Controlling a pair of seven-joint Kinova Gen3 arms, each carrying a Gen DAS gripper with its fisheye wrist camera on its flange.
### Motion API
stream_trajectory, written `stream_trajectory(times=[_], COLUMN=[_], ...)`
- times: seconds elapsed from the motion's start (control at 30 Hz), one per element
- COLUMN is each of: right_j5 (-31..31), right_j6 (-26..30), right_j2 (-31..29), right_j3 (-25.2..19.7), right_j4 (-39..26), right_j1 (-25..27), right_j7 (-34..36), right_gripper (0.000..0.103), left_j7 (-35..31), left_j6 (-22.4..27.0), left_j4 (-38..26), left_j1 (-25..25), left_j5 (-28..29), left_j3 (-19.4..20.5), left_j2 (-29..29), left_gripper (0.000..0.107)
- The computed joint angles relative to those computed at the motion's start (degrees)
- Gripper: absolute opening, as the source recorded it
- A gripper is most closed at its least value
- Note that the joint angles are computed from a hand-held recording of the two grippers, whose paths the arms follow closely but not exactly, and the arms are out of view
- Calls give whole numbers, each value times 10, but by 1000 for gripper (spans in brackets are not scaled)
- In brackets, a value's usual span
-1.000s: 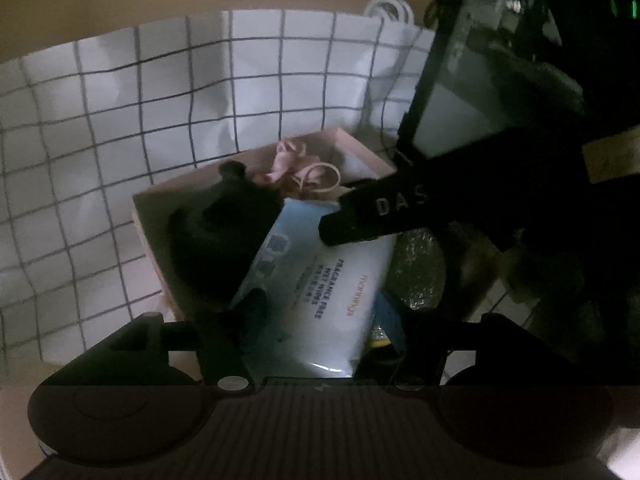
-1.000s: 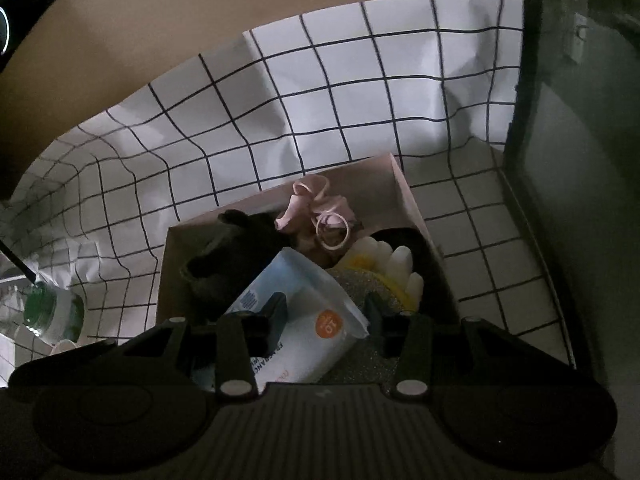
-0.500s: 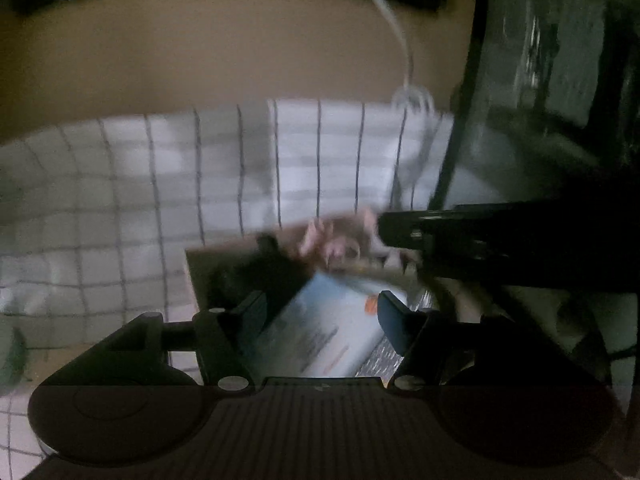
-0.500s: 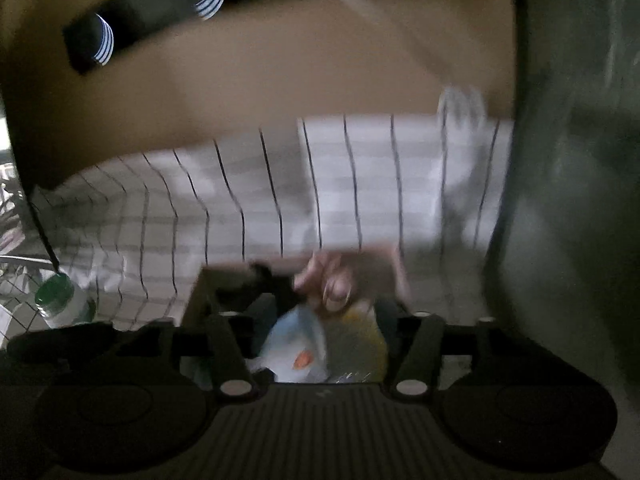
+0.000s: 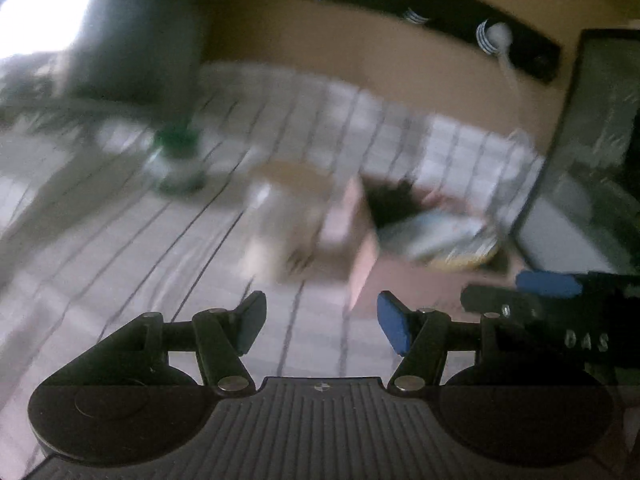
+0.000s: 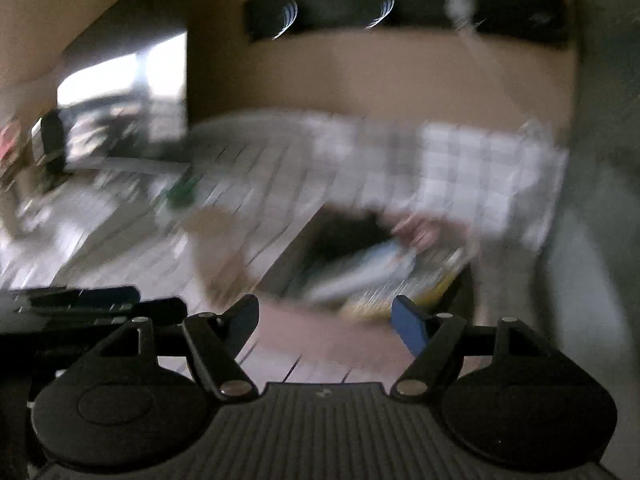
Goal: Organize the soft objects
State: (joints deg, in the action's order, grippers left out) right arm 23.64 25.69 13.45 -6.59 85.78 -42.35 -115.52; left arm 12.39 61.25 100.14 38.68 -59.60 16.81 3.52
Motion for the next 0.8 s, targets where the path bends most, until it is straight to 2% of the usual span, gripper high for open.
stream_trajectory(times=[0.17, 0.3, 0.47, 0.63, 0.73, 0.8], right_j5=[-78, -95, -64, -7, 13, 8], right_j6=[71, 90, 69, 67, 77, 72], right_j2=[41, 57, 50, 53, 58, 58], right_j3=[-32, -25, -6, 24, 29, 18], right_j4=[-30, -35, -12, -5, -9, -8], right_j1=[23, 16, -6, -39, -44, -30], right_j7=[61, 77, 65, 6, -23, -11], right_gripper=[74, 74, 78, 96, 103, 103], left_j7=[21, 38, 47, 21, 31, 32], left_j6=[68, 84, 127, 153, 169, 174], left_j4=[-12, -14, -28, -44, -47, -50], left_j1=[23, 41, 79, 100, 118, 123], left_j5=[32, 51, 41, 37, 28, 28], left_j3=[-1, -7, -14, -24, -31, -35], left_j2=[35, 44, 74, 96, 106, 110], left_gripper=[66, 66, 66, 66, 66, 66])
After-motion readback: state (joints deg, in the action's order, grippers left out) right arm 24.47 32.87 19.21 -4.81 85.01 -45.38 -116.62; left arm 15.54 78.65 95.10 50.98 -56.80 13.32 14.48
